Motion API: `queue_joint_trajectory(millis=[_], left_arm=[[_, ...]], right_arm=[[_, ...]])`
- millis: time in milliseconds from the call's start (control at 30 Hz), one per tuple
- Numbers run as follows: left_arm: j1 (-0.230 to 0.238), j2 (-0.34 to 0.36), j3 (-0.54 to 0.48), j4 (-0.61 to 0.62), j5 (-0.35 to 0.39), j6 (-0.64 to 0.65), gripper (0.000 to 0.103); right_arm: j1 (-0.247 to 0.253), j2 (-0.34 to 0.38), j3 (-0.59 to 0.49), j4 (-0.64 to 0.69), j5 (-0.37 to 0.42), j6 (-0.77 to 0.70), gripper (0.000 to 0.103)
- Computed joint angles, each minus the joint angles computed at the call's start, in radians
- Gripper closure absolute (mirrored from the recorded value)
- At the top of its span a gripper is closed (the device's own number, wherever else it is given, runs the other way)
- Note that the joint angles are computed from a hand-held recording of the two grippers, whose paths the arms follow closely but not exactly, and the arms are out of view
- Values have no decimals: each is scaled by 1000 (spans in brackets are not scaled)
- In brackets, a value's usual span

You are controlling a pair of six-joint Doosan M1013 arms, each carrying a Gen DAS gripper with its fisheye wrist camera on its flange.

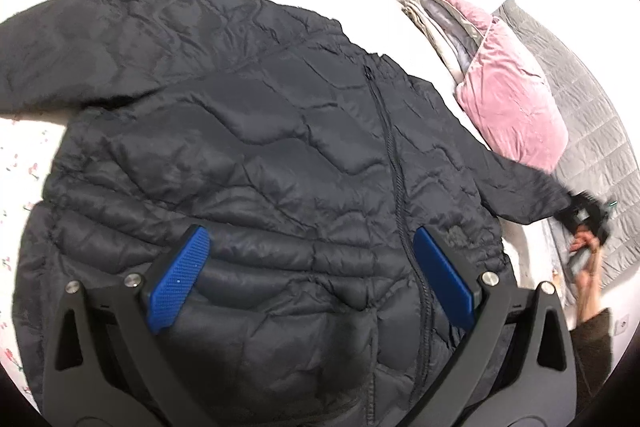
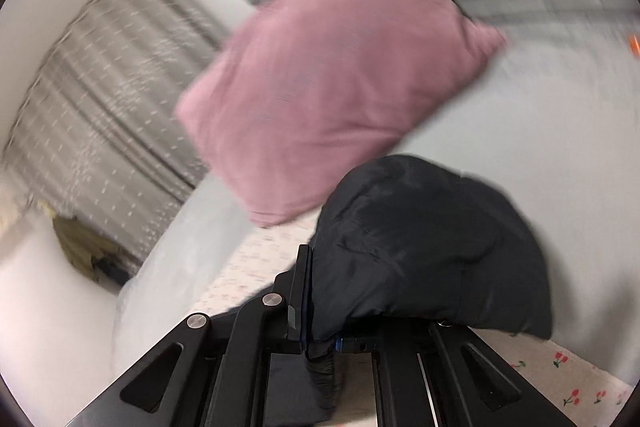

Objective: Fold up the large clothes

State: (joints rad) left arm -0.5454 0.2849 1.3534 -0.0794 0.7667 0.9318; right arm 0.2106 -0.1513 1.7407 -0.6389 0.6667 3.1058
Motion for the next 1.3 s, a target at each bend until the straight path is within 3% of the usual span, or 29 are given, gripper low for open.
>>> queue_joint_trajectory(millis=[200,367,567,700,800,867,967,1033,1100,1200,1300], left_arm=[[1,-8,6,21,-18,-18,2],[-1,-14,11,43,-38,-18,2],[8,-25,25,16,-73,-6,2],[16,-25,29,-12,-80,13,2],[17,-24,31,-22,-83,30,2],[17,-24,32,-27,-87,45,2],[19,-26,39,-48,-107,72,2],[20,-26,41,-48,-117,78,2],[22,-25,40,-40,-124,67,2],[28,-14,27,-69,-126,82,2],[28,16,-13,-83,-109,101,4]], right_arm=[[135,65,-170,-109,82,-132,95],[224,139,-289,-111,106,-250,95],[305,260,-421,11,118,-441,95],[349,360,-506,114,168,-613,94],[357,412,-534,217,188,-715,93],[347,452,-552,362,215,-810,88],[300,484,-547,678,224,-964,69],[282,481,-513,817,204,-1029,45],[270,467,-478,863,167,-1058,30],[258,426,-421,864,114,-1035,30],[262,385,-376,760,98,-960,30]])
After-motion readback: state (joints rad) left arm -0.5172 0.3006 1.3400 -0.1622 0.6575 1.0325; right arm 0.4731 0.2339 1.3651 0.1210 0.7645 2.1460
